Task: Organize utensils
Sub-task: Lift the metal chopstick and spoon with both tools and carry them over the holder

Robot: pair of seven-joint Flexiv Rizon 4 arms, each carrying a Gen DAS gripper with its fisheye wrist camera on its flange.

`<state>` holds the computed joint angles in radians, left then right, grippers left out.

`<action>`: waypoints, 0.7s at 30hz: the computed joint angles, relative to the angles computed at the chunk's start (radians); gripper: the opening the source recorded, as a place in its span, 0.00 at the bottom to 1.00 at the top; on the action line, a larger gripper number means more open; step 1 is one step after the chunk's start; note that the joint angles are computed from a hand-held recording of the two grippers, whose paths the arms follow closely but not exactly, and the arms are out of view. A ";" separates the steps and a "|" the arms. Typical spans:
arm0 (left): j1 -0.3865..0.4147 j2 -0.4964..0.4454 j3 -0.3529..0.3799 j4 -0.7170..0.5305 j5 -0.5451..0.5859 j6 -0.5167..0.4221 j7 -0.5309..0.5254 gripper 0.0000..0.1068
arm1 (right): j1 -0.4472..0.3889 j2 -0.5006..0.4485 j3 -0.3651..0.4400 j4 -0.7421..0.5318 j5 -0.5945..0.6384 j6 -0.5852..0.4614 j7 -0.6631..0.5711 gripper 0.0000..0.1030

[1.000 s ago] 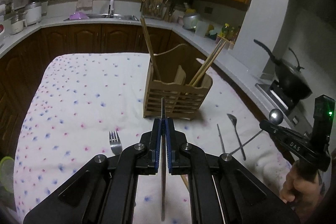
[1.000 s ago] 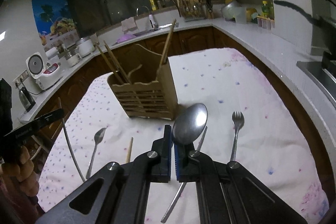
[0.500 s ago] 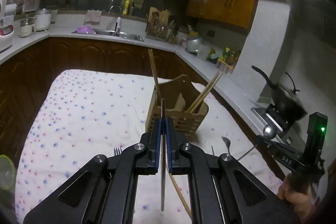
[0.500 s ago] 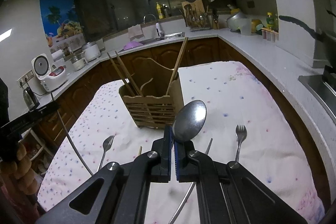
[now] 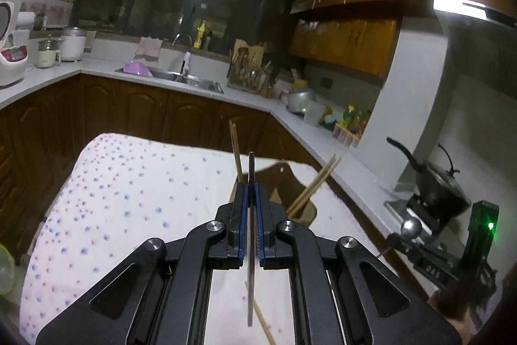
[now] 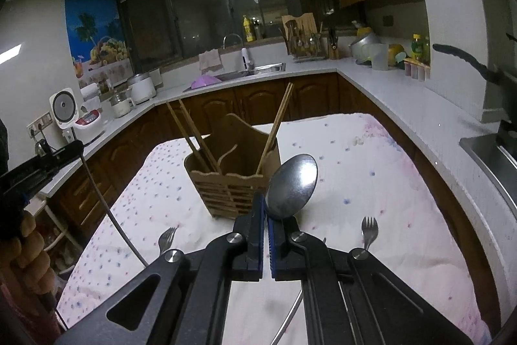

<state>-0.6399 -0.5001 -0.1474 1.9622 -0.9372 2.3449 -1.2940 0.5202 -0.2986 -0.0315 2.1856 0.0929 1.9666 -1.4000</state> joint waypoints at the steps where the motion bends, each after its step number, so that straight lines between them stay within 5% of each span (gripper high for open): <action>1: 0.002 -0.002 0.001 -0.006 0.002 0.001 -0.002 0.04 | -0.001 -0.002 -0.001 -0.006 0.000 0.001 0.000 0.02; 21: 0.073 -0.109 0.019 -0.233 0.086 0.046 -0.037 0.04 | 0.049 -0.073 -0.092 -0.187 0.000 -0.017 -0.022 0.02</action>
<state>-0.5672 -0.6096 -0.1288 1.7294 -0.8514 2.3905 -1.3308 0.5692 -0.3719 -0.1237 1.9991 0.0928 1.9500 -1.4217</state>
